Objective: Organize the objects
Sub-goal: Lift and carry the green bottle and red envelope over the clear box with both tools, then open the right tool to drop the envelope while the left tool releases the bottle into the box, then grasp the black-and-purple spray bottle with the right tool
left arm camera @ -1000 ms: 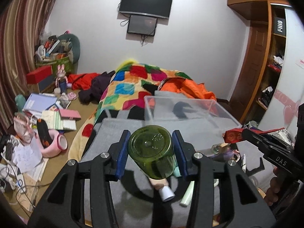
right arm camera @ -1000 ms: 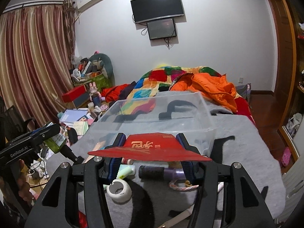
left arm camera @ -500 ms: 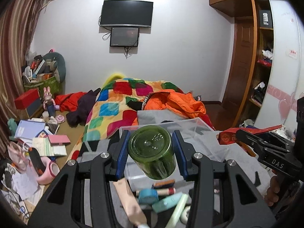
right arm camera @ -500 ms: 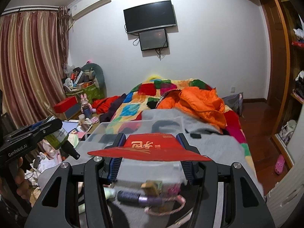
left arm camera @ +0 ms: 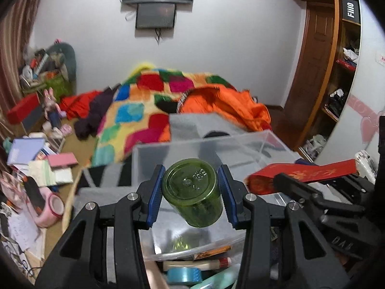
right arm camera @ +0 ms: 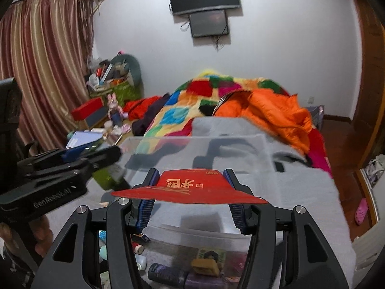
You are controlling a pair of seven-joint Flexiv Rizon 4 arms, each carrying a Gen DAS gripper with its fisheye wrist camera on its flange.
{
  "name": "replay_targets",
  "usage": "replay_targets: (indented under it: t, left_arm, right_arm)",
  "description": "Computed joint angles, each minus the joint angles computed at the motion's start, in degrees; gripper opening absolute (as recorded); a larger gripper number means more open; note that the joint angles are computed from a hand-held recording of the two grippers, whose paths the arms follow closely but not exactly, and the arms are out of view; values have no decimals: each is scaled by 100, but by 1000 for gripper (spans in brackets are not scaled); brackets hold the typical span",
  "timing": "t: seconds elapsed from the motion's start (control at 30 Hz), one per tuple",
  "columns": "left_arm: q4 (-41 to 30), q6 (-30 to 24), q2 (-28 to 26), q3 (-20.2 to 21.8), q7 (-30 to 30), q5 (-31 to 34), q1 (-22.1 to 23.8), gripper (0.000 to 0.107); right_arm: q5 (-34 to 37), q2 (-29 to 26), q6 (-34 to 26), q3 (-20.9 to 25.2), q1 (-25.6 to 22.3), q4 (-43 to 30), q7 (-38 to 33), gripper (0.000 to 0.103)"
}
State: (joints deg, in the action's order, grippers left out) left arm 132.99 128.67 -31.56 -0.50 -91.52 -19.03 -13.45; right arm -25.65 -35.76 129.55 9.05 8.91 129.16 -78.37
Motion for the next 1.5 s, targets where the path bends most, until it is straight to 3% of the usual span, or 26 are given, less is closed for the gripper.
replay_targets:
  t: [0.17, 0.37, 0.47, 0.53, 0.63, 0.87, 1.07, 1.5]
  left_arm:
    - [-246, -290, -217, -4, 139, 17, -34, 44]
    - [-407, -607, -289, -29, 132, 47, 16, 44]
    - [-428, -655, -287, 114, 187, -140, -183, 45]
    - [-374, -597, -241, 111, 183, -117, -192, 46]
    - [-267, -452, -163, 188, 233, -221, -337, 56]
    - [-48, -163, 22, 390, 571, -899, -797, 79]
    - [273, 102, 226, 254, 706, -1072, -778, 88]
    - [1002, 676, 124, 115, 828, -1615, -1083, 93]
  right_arm:
    - [-200, -191, -315, 22, -65, -205, 103, 51]
    - [149, -250, -473, -123, 140, -315, -6, 52]
    - [489, -195, -495, -267, 365, -294, -200, 61]
    - [735, -158, -412, -330, 488, -252, -331, 73]
    - [1069, -100, -197, -399, 621, -150, -530, 79]
    - [1282, 141, 54, -309, 518, 194, -699, 83]
    - [1191, 314, 318, -214, 284, 539, -656, 85]
    - [1176, 401, 331, -228, 186, 1007, -706, 88]
